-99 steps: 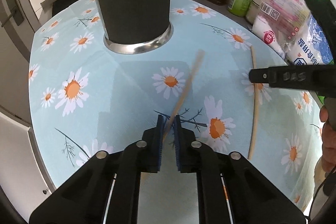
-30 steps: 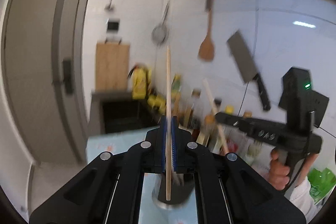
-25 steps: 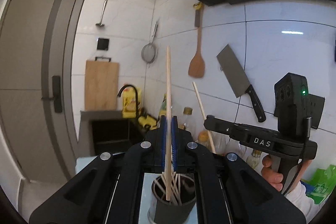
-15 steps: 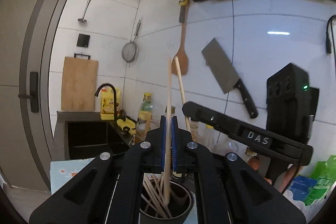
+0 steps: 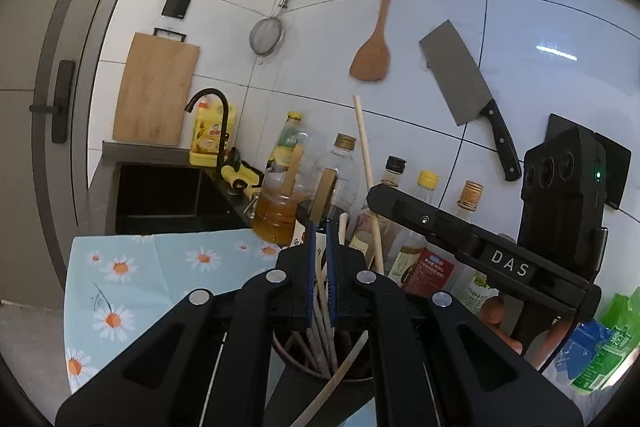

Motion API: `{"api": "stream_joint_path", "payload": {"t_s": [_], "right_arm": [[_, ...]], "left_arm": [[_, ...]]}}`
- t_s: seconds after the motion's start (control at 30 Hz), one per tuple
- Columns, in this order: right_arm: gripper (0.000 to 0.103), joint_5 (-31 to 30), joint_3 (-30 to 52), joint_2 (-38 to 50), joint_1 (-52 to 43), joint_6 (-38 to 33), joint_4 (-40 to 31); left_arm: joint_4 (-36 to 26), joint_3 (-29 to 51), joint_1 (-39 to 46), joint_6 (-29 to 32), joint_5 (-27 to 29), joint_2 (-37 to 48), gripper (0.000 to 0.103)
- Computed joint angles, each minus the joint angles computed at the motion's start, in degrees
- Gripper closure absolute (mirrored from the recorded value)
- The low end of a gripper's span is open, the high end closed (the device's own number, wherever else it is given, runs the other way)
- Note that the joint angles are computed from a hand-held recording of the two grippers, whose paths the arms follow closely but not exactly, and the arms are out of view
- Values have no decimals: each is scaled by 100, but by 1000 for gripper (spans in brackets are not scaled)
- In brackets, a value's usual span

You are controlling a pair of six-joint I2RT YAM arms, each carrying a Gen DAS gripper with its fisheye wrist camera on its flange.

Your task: Organize utensils

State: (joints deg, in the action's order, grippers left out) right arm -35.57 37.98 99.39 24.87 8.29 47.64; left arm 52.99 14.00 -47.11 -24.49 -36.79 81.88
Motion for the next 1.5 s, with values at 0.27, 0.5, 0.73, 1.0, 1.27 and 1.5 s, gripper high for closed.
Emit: {"api": "stream_joint_path", "payload": {"t_s": [0.27, 0.5, 0.73, 1.0, 1.27, 1.5], "right_arm": [[97, -27, -207, -117, -6, -96, 48], [67, -111, -477, -362, -404, 197, 251], [14, -189, -884, -769, -929, 686, 679], [14, -419, -584, -753, -1355, 905, -197], [64, -370, 41, -640, -1244, -91, -2012], [99, -24, -133, -805, -1027, -565, -2108]], "left_arm": [[-1044, 187, -230, -145, -196, -419, 83], [-2666, 749, -295, -77, -18, -713, 54], [-4126, 1560, 32, -4, 511, -451, 49], [-5208, 2480, 126, 187, 627, 292, 49], [-6192, 3155, 385, 150, 948, 756, 68], [-6532, 3293, 531, -34, 1114, 723, 97]]}}
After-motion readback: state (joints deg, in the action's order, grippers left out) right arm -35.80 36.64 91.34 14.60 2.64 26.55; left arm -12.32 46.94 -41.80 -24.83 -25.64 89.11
